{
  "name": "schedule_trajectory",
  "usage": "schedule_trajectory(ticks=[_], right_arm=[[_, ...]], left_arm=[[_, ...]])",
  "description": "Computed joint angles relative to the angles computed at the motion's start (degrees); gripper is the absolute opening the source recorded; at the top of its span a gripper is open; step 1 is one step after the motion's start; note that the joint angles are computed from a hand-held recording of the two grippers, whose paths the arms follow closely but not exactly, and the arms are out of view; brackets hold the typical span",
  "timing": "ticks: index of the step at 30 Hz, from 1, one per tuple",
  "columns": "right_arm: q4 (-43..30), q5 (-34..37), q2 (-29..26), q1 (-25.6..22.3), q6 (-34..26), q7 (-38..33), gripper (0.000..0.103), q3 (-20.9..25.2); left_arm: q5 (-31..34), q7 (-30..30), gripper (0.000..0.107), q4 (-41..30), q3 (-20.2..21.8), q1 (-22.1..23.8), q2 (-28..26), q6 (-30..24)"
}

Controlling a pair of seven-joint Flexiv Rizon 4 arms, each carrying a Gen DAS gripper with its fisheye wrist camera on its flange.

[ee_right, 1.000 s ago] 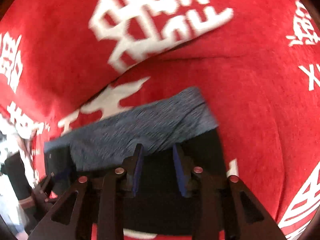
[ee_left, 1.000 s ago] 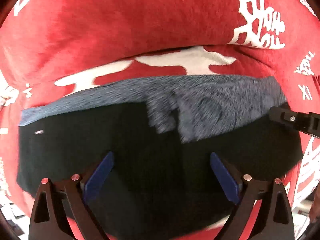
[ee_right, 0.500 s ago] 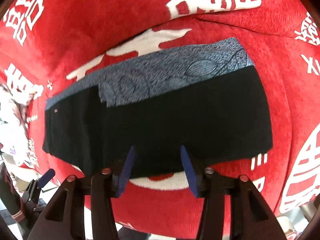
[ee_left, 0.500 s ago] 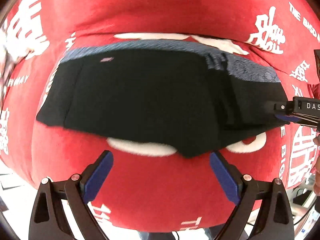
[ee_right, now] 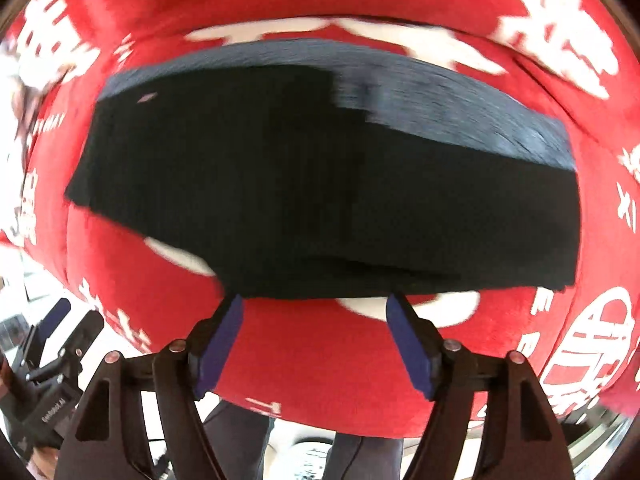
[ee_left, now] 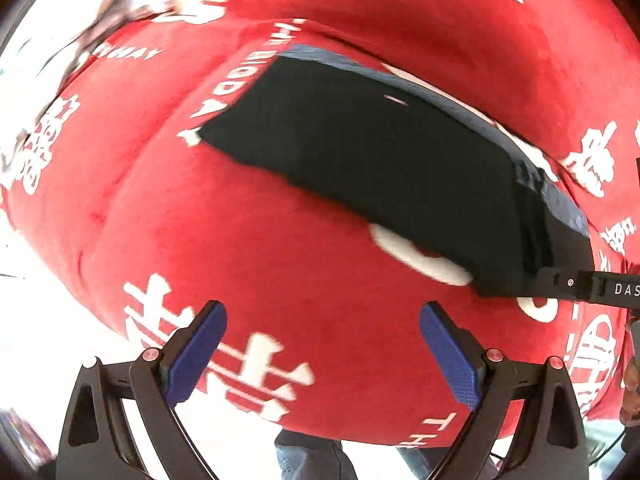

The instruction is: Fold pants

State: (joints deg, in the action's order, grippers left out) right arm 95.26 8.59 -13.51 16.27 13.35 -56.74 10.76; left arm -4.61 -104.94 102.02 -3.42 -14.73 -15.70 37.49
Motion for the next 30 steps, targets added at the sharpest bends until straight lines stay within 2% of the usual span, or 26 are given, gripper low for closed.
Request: schedule_trajectory(ticks=[5, 12, 23, 30], right_arm=[[-4.5, 0.5, -3.4, 2.1, -2.4, -1.7, 0.078, 1.1], [-8.0, 2.1, -2.2, 2.6, -8.7, -1.0, 0.078, 1.4], [-13.7, 0.3, 1.6, 2.1, -17.6, -0.8, 0.079, -0.2], [-19.0, -0.2, 0.2, 2.5, -22.1, -1.4, 0.079, -0.3]], left_arm=[[0.4, -2.5, 0.098, 4.6, 1.6, 1.1, 5.1, -0.3], [-1.6, -3.0, 0.098, 7.8, 1.6, 3.1, 12.2, -2.4], [-3.7, 4.1, 0.098, 2.6, 0.0, 3.8, 15.3, -6.7], [-1.9, 3.1, 0.098, 0.5, 0.2, 3.8, 17.0, -7.9]])
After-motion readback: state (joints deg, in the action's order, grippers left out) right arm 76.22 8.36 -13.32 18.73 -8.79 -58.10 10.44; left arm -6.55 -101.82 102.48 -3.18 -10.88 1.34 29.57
